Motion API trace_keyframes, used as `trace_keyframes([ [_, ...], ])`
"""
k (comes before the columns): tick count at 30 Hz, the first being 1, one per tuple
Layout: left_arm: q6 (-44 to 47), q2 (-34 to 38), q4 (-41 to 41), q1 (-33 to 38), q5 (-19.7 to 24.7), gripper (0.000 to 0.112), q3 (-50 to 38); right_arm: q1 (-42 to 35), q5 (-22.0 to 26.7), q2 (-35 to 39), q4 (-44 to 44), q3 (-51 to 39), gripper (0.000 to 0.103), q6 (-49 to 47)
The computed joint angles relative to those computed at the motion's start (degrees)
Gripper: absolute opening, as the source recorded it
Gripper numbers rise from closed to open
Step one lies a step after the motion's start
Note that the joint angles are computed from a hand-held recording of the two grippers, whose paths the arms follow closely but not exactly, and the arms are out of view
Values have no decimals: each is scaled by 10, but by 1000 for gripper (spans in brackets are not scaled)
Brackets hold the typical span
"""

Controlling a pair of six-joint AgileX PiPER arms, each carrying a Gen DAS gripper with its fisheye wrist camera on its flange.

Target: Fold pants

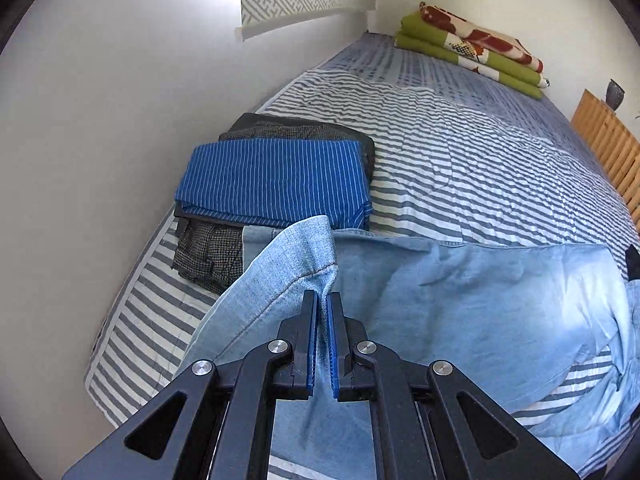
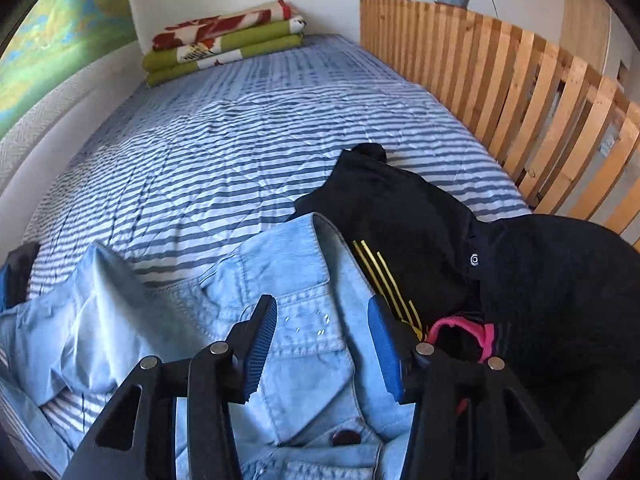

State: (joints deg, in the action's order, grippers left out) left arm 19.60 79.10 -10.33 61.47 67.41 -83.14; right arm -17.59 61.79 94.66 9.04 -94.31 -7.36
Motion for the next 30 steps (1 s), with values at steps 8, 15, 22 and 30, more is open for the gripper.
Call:
trace_keyframes([
  [8, 0, -14, 25, 21, -8, 5, 36, 16, 42, 193, 18, -175, 45, 25],
  [15, -1, -22, 52, 20, -15, 5, 49, 0, -26, 119, 75, -95, 1, -4],
  [22, -19, -27, 67, 3, -26, 5, 63, -13, -71, 139, -71, -186, 1, 104],
  [30, -5, -39, 53, 9, -7, 5, 51, -60, 37, 160, -25, -216, 19, 82],
])
